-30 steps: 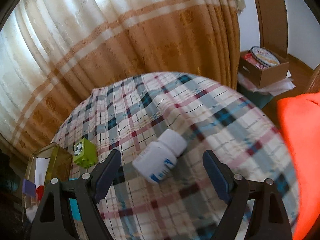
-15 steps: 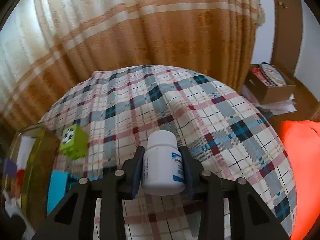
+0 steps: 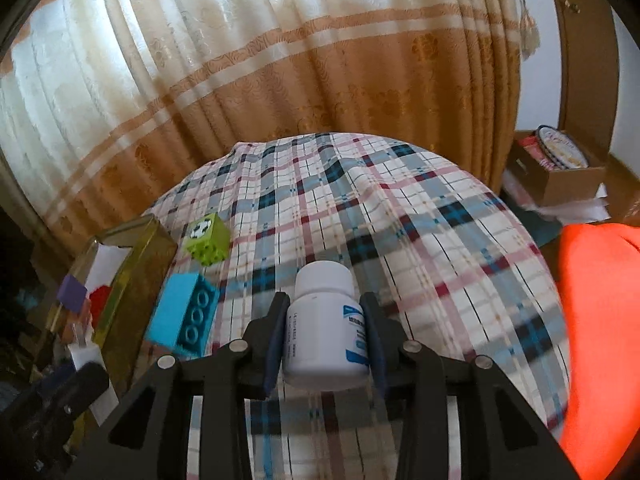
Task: Organize rigid objects
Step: 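Grasp the white pill bottle with the right gripper while the left gripper holds the white cube, then lift the white cube and pill bottle and carry both toward the tray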
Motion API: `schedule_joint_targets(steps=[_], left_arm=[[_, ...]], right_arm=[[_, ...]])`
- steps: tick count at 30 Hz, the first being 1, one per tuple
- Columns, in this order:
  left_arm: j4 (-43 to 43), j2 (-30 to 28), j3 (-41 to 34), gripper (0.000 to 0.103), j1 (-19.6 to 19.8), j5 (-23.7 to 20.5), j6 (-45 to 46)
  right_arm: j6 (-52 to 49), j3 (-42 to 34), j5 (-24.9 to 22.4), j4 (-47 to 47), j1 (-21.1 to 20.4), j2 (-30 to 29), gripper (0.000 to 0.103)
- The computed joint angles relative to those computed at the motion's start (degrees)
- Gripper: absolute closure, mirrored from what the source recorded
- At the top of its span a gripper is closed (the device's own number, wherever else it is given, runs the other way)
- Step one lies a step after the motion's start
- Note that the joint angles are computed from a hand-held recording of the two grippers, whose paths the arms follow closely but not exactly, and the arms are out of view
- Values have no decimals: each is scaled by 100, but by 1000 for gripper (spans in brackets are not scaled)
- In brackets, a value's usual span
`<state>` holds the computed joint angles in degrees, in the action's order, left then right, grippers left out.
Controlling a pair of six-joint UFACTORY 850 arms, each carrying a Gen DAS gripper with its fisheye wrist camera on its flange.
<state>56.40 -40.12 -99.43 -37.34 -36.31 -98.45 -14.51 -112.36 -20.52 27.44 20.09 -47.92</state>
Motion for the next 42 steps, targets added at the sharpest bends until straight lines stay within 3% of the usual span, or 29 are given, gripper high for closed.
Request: schedule_joint_targets(steps=[4, 16, 42], left_arm=[[52, 56, 70, 64, -56, -66, -7], [219, 209, 262, 64, -164, -285, -146], [469, 545, 743, 64, -128, -212, -615]], right_arm=[[168, 514, 352, -297, 82, 308, 64], [6, 1233, 677, -36, 124, 749, 64], [-821, 1603, 906, 737, 310, 1148, 64]])
